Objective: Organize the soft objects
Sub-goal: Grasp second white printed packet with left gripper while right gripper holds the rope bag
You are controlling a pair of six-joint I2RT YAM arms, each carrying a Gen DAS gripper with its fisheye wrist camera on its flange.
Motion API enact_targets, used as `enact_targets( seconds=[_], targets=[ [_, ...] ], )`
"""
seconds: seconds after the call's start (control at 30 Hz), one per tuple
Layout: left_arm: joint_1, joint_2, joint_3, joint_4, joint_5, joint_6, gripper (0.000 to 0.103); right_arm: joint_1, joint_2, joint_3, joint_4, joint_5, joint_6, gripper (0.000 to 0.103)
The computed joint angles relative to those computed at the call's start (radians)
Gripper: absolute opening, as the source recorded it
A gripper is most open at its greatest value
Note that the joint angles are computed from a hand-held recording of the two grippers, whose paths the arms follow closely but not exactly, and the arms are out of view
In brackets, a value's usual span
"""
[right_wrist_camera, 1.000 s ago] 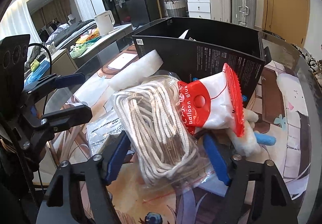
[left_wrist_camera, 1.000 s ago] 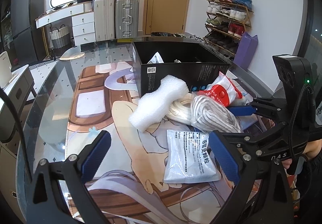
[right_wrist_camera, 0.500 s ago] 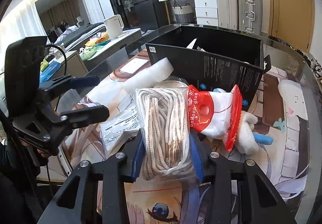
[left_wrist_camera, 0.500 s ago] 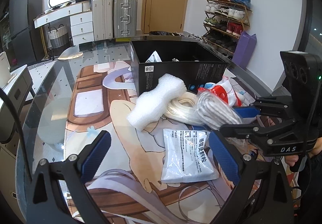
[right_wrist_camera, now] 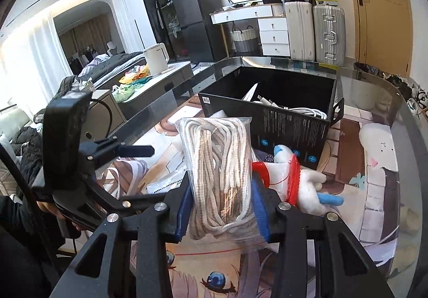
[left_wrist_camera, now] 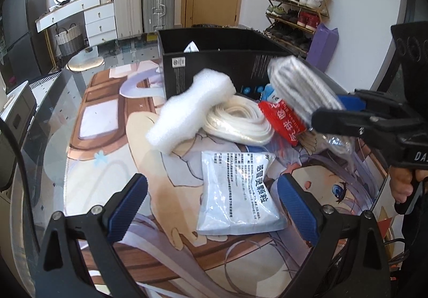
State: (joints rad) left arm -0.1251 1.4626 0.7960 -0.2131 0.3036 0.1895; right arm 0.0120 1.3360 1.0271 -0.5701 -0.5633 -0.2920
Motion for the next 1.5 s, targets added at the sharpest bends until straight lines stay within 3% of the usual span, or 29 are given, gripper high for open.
enact_targets(
  seconds=[0.3,0.43,0.57,0.67,0.97,1.5],
  targets=[
    [-0.036,0.013,-0.014,-0.003,-0.017,0.010,0.096,-0.004,-0.015,-0.005,0.018,-0.014,0.014,0.041],
    [-0.040,-0.007,-0.030,0.007,-0.005,0.020,0.079,-0.001,-0.012,-0.002,0.017,-0.015,0.015,0.041],
    [-0.034,-0.028,-0.044,0.009,0.019,0.042,0.053,-0.003,-0.010,-0.001,0.021,-0.017,0.017,0.041],
    [-0.026,-0.036,-0.042,-0.008,0.045,0.057,0.045,-0.006,-0.015,-0.004,0.023,-0.022,0.019,0.041],
    [-0.019,-0.044,-0.033,-0.026,0.067,0.065,0.039,-0.005,-0.018,-0.004,0.029,-0.020,0.025,0.041],
    [-0.001,-0.131,-0.045,-0.012,0.101,0.033,0.038,-0.027,-0.045,-0.026,0.084,-0.058,0.048,0.041]
  ],
)
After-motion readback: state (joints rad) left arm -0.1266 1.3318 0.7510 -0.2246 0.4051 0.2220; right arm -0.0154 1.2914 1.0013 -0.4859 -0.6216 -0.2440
